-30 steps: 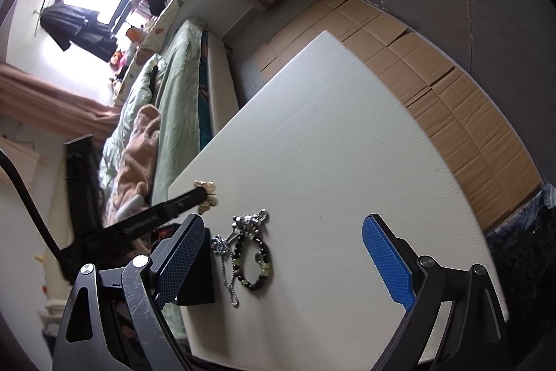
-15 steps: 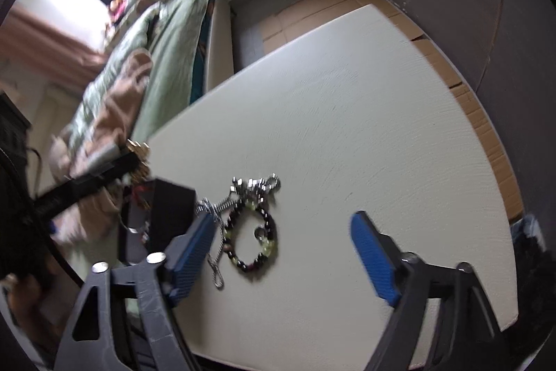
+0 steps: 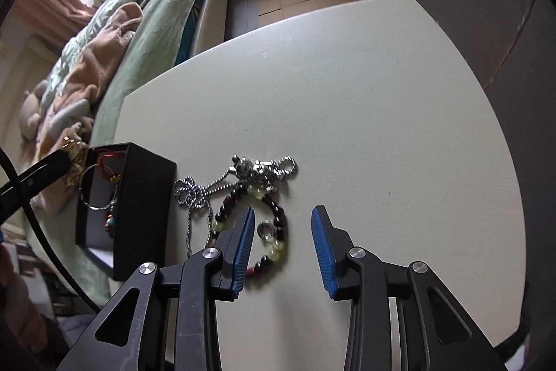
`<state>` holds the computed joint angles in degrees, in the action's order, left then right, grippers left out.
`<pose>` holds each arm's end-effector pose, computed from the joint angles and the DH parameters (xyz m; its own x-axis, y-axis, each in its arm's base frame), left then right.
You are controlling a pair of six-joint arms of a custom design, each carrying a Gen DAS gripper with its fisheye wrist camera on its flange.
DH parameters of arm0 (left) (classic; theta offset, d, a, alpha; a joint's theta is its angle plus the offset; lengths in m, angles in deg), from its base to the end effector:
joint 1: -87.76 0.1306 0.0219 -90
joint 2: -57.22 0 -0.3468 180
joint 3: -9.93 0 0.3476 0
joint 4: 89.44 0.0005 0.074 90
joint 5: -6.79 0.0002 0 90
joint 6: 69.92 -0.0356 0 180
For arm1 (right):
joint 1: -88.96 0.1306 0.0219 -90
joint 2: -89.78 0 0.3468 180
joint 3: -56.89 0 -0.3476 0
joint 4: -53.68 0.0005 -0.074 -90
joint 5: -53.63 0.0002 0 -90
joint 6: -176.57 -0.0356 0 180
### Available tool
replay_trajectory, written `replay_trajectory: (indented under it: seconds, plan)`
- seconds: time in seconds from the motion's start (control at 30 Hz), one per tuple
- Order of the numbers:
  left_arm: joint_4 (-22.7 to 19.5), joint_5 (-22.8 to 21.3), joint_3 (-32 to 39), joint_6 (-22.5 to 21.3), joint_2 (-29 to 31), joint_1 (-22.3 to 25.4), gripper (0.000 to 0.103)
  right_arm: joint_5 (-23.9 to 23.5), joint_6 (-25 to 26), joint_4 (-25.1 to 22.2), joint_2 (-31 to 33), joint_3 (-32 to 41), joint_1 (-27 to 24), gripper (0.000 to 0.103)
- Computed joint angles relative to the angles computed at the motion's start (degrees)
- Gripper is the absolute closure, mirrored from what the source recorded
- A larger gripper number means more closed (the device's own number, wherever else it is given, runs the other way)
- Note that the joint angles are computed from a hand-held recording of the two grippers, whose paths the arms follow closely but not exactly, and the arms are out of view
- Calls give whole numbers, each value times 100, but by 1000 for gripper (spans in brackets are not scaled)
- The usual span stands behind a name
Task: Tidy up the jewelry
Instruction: 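Drop the butterfly pendant into the box with left while right grasps the bead bracelet, then carry the black-and-green bead bracelet over the box and open the right gripper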
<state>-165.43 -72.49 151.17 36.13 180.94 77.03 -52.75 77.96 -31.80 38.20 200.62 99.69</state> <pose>0.5909 -0.1192 0.4307 -0.8818 -0.1094 -0.4587 0.0361 0.9542 -0.2970 0.5967 0.1228 0.3923 -0.9547 -0.0347 -0.2957 -0.1312 0.9406 0.3131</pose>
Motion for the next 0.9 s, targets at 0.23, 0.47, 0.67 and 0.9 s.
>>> replay_trajectory:
  seconds: [0.23,0.47,0.67,0.9]
  plan:
    - [57,-98,-340,-15,-140,128,90,673,226,-402,324,457,220,86]
    - [-32,569,-320,129,-6,313,89,1059,408,-88,-18,36,363,94]
    - [73,640,-415,250,-95,367,36,392,75,712,-801,-775,202,94]
    - [591,632,-1016,466,-574,467,33,-584,-417,1509,-1304,-1093,92,94]
